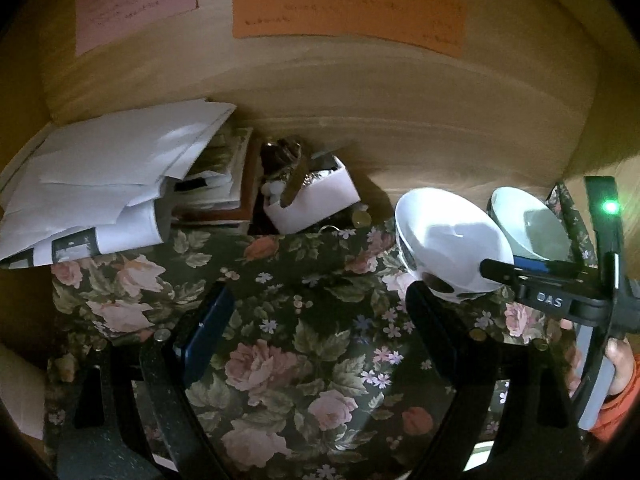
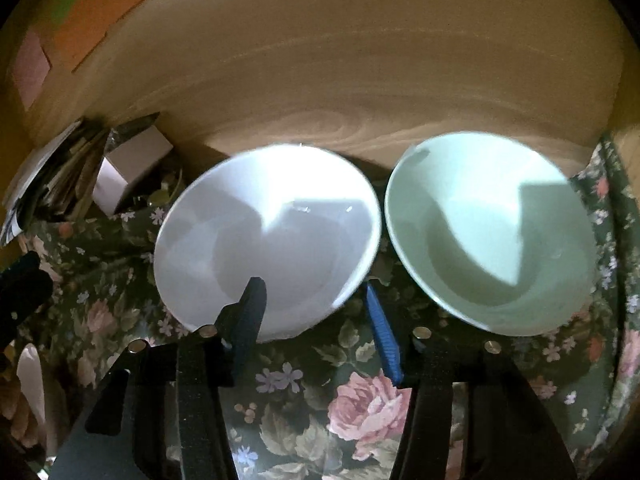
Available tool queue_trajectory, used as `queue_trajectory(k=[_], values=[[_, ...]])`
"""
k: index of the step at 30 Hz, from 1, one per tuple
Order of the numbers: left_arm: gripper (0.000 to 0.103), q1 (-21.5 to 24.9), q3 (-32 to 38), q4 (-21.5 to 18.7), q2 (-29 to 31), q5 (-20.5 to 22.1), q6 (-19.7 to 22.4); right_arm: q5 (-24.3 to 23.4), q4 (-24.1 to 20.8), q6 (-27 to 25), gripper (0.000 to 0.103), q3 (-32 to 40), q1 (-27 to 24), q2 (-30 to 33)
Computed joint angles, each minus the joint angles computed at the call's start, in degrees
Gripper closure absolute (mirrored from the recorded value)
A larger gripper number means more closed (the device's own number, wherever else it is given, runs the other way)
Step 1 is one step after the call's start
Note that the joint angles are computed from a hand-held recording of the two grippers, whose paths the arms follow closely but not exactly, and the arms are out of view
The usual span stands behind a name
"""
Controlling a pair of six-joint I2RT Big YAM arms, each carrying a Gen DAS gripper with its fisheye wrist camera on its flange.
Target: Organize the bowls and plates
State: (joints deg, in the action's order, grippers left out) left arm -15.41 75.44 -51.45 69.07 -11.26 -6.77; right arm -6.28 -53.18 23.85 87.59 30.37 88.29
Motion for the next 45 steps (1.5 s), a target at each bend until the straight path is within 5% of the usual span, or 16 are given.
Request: queue_trajectory(k=[11,19,26,36,45], values=[[0.015,-1.70,0.05,-1.42,0.98,1.09,1.47,-3.06,-3.85,-3.61,0.085,0.97,0.46,0.06],[0.015,-2.32,2.62,-8.09,5.30,3.88,-0.23,-3.72,-6.80,-6.31,0.087,-1.15,3.00,-3.81],[0.034,-3.08,5.19,-13.74,9.32,6.48,-1.51,-4.55,-6.41,-4.09,0.080,-4.45,2.56,-8.47],[0.081,-2.73,7.21,-15.91,13.18,8.88,-4.44,-6.50,-5.05,-2.86,0.080,-4.62,2.49,-7.01],[0.088,-3.16,7.01,-15.12,13.22,8.79,-4.27,-6.12,-3.72,-1.57,0.083,-5.42,2.50,-7.81]])
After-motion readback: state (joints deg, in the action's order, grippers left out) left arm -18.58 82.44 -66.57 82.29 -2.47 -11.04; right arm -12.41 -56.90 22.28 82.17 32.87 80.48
